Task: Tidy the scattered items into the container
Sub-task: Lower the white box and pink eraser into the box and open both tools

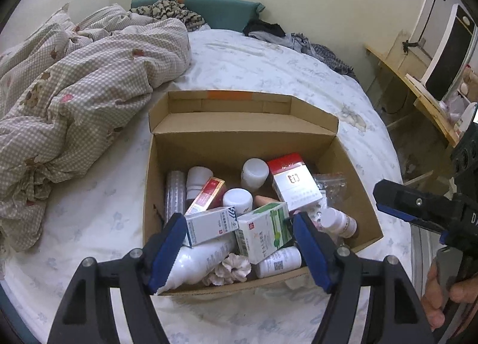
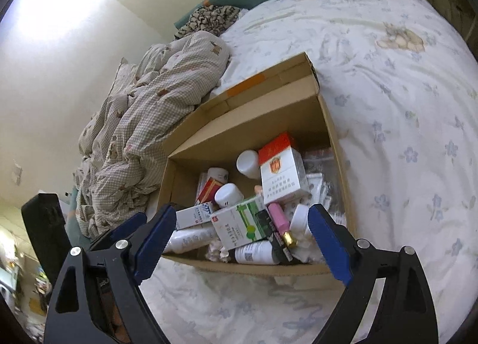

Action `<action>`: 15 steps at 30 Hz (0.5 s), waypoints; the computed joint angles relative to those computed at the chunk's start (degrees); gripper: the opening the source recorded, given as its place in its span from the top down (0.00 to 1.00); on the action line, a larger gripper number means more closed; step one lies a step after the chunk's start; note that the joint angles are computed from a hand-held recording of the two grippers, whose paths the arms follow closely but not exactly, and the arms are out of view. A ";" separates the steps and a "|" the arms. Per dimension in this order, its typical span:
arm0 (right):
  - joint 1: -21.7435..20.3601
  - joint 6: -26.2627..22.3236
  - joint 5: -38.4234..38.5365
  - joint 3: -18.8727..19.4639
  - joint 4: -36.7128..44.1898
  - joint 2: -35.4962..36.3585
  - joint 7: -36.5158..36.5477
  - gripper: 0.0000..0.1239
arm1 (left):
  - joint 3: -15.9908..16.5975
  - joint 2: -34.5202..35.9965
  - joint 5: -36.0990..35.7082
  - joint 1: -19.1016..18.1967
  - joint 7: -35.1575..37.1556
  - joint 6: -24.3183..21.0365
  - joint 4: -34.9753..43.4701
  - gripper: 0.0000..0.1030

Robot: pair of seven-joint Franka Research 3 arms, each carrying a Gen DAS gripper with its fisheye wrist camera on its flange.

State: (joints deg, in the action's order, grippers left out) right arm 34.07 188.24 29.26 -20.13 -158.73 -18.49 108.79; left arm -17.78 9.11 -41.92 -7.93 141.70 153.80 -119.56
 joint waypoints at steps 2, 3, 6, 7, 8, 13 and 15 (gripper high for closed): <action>1.04 -0.52 -0.14 -1.15 -0.52 -0.65 -0.37 0.26 | -0.17 -0.45 -1.01 0.17 0.96 0.34 -0.45 0.27; 0.00 -0.99 -0.15 -0.04 -0.95 -0.97 -0.62 0.26 | -0.14 -0.72 -1.59 0.26 1.24 0.16 -0.71 0.27; -3.25 -2.21 0.26 3.72 -3.02 -3.04 -1.45 0.26 | 0.42 -1.38 -2.25 0.27 0.55 -1.58 -1.15 0.27; -4.95 -2.80 0.41 5.63 -3.80 -3.92 -1.57 0.26 | 0.57 -1.79 -2.69 0.25 0.69 -1.81 -1.55 0.27; -7.26 -3.54 0.49 8.16 -4.57 -4.84 -1.45 0.26 | 0.76 -2.28 -2.96 0.16 0.84 -2.01 -2.02 0.27; -15.09 -7.44 -0.02 16.92 -8.47 -10.78 -0.72 0.26 | 2.30 -6.19 -2.58 -0.96 2.98 -4.54 -5.70 0.27; -16.95 -9.09 -0.65 18.99 -9.65 -12.95 -0.33 0.26 | 3.21 -7.78 -1.29 -1.67 2.93 -5.95 -7.46 0.27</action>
State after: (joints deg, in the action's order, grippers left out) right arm 17.12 179.15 28.61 -1.14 -168.38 -31.44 108.45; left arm -14.57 1.33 -43.21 -9.61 144.62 147.85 -127.03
